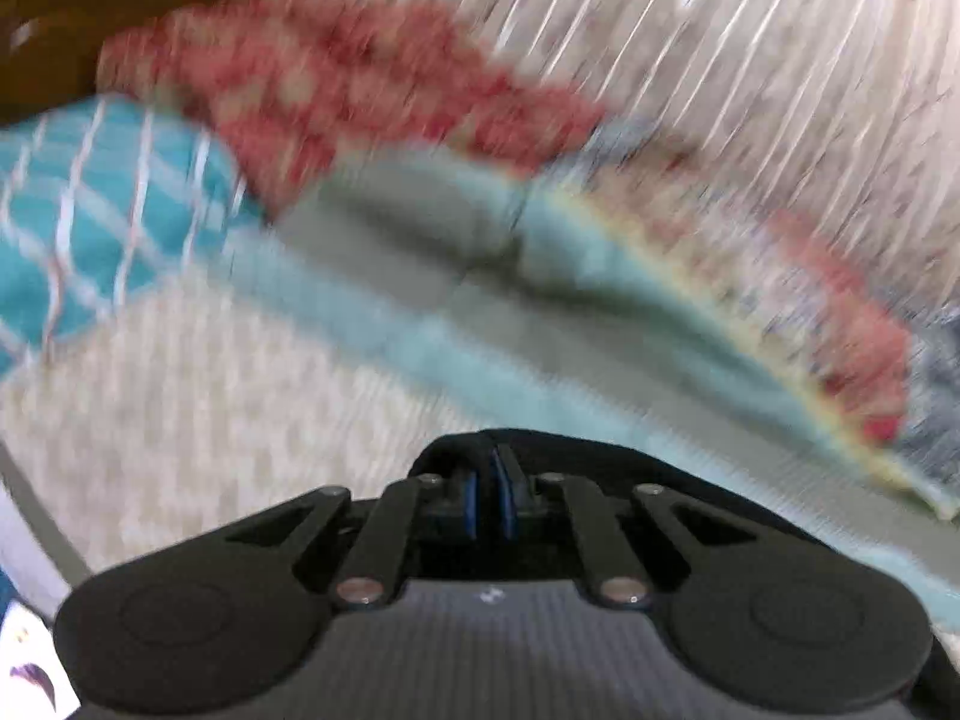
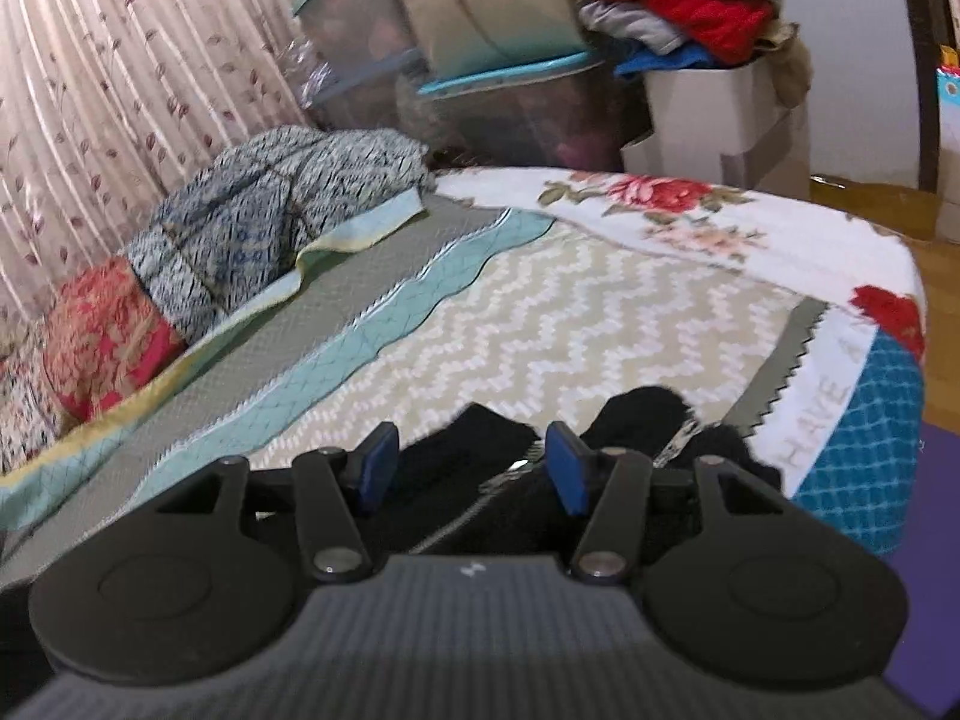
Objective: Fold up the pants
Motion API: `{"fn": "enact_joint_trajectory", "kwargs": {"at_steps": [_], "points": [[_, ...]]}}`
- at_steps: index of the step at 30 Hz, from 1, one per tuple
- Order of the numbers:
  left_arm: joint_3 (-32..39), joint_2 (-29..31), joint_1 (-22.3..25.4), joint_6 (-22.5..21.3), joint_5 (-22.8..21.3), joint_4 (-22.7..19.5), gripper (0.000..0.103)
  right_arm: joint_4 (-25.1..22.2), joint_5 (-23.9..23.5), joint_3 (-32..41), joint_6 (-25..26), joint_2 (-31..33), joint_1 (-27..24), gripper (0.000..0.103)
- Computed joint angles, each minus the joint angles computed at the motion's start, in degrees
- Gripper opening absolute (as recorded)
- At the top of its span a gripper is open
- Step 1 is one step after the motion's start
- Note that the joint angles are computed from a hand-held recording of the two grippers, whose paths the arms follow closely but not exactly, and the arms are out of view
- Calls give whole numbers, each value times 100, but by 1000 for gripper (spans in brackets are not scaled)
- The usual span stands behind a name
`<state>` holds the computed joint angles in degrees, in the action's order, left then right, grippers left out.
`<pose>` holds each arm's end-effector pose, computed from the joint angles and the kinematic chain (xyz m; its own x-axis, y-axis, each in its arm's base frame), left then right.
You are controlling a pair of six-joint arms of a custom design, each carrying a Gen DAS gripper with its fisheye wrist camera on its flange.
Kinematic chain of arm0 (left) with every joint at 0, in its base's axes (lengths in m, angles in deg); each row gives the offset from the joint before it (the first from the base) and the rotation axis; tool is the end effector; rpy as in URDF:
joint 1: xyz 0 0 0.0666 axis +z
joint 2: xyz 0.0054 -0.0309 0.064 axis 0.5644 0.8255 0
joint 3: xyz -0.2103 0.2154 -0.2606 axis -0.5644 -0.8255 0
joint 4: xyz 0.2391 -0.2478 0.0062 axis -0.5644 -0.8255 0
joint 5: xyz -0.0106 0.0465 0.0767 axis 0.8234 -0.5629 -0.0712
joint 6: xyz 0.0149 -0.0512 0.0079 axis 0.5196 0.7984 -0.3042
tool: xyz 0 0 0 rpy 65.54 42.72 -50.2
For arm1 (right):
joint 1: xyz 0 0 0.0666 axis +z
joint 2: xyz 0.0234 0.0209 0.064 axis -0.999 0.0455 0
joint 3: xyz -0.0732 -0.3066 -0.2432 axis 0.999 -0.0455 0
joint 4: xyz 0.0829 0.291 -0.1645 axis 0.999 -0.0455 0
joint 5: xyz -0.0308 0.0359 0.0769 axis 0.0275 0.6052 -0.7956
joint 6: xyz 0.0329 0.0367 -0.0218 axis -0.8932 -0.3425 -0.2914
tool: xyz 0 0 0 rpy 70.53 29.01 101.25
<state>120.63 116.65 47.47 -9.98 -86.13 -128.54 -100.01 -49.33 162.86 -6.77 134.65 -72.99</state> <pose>0.3313 0.0853 0.4730 -0.3123 -0.5882 -0.7460 -0.6593 0.6996 -0.2756 0.4798 0.1152 0.4542 -0.5047 0.4144 -0.7573 0.2292 0.9101 0.3452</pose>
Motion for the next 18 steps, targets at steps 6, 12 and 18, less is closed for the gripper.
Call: {"fn": "enact_joint_trajectory", "kwargs": {"at_steps": [6,12,18], "points": [[-370,313,-50,-102,48,189,7,-139,273,-10,25,-34,-9,56],[-202,396,124,-364,270,179,7,-480,298,614,324,306,-398,56],[-124,422,74,-353,245,118,7,-2287,-734,2525,1574,1805,-382,58]]}}
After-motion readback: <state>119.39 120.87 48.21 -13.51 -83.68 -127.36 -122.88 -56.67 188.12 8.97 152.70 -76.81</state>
